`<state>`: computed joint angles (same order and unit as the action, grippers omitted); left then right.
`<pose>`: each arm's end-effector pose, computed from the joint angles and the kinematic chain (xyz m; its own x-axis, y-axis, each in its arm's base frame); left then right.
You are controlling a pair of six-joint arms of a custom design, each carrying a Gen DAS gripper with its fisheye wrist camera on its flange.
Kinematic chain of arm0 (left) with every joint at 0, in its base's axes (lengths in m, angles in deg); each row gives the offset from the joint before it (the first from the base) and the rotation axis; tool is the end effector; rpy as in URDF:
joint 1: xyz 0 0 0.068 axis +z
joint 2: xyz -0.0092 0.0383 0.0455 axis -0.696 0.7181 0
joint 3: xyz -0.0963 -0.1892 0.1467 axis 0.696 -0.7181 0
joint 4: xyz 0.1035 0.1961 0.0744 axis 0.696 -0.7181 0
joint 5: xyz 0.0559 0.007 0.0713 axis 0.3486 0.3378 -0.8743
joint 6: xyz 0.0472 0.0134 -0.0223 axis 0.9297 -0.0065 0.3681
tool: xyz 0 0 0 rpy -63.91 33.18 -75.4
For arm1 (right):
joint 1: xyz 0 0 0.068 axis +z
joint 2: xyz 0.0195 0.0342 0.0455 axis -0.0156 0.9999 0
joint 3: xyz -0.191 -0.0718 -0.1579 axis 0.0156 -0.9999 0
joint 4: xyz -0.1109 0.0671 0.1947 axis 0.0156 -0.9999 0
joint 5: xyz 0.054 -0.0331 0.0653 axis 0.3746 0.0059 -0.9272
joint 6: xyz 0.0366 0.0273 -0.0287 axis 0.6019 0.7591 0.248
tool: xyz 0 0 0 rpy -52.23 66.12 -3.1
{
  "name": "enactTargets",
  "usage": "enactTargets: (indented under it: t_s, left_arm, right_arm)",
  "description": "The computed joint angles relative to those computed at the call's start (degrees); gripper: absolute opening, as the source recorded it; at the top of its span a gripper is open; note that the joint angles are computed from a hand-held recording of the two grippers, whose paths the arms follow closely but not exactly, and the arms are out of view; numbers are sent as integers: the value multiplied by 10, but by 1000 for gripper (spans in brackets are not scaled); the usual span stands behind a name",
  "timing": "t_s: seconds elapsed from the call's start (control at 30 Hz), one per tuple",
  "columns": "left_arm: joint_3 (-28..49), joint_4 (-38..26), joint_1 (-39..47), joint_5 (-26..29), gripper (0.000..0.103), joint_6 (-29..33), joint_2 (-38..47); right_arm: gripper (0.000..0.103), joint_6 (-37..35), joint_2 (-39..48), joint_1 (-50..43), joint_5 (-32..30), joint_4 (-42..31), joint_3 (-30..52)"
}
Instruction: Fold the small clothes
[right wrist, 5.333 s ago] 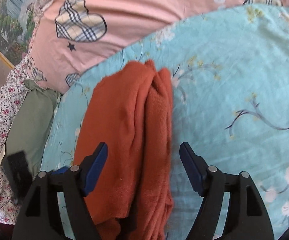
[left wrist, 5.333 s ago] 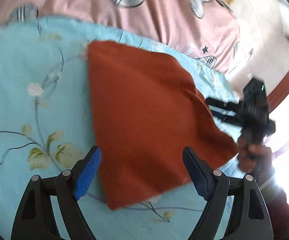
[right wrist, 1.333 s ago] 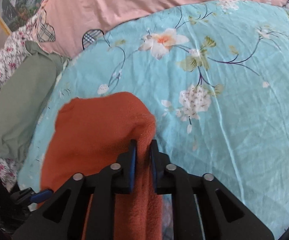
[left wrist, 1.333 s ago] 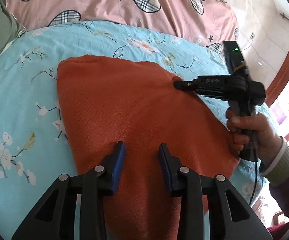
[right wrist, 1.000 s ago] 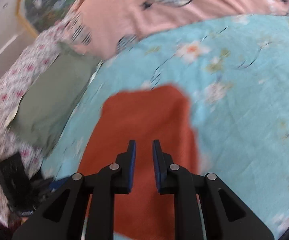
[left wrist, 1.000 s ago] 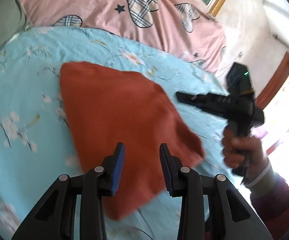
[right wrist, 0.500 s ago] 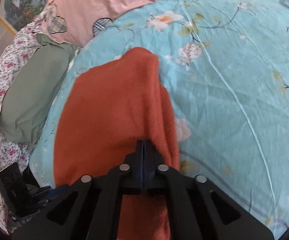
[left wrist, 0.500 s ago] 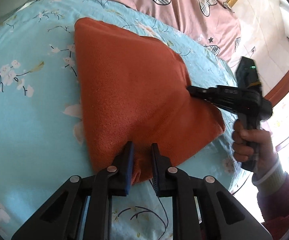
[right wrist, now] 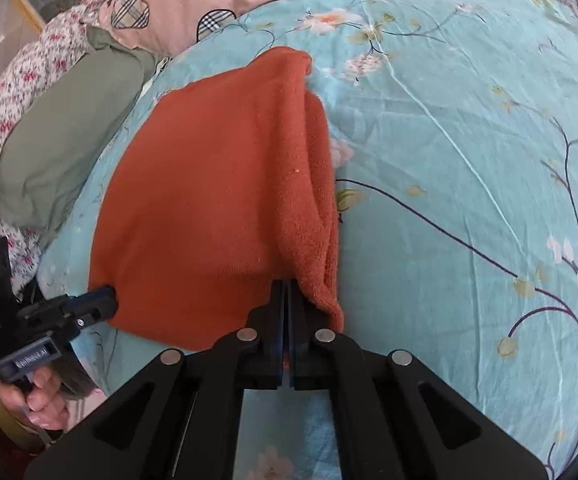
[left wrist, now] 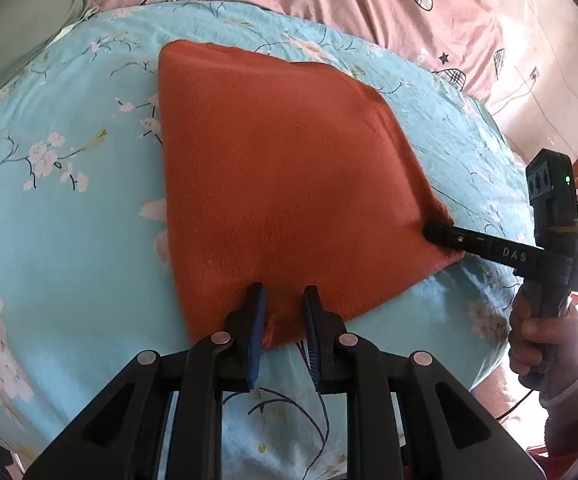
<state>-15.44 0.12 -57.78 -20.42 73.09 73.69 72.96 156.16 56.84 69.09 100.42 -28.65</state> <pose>0.2261 -0.0678 0.0449 -0.8463 0.1934 -0.4964 0.3791 0.8732 -0.3062 0.1573 0.2257 0.0372 -0.8225 0.3511 -0.4475 0.2109 0.9189 0.3332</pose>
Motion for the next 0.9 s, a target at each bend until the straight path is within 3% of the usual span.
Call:
enactTargets:
  t_s: [0.27, 0.6, 0.67, 0.7, 0.73, 0.8, 0.9]
  left_arm:
    - [-7, -6, -13, -22, 22, -16, -16]
    - [-85, -38, -10, -29, 63, -7, -140]
    - [-104, -41, -16, -56, 75, -9, -172]
    - [-115, -41, -20, -77, 81, -11, -191]
    - [-124, -41, -20, -87, 83, -11, -206]
    - [-131, -52, -7, -92, 84, -7, -223]
    - [-134, -73, 32, -80, 85, 2, -237]
  right_arm:
    - [2, 37, -11, 23, 7, 13, -15]
    - [8, 95, -79, 91, 51, -95, 5]
    - [13, 106, -85, 106, 59, -115, 14]
    - [22, 109, -86, 111, 61, -122, 18]
    - [34, 114, -86, 117, 64, -132, 24]
    - [43, 119, -86, 130, 76, -160, 41]
    - [45, 124, -79, 144, 82, -197, 67]
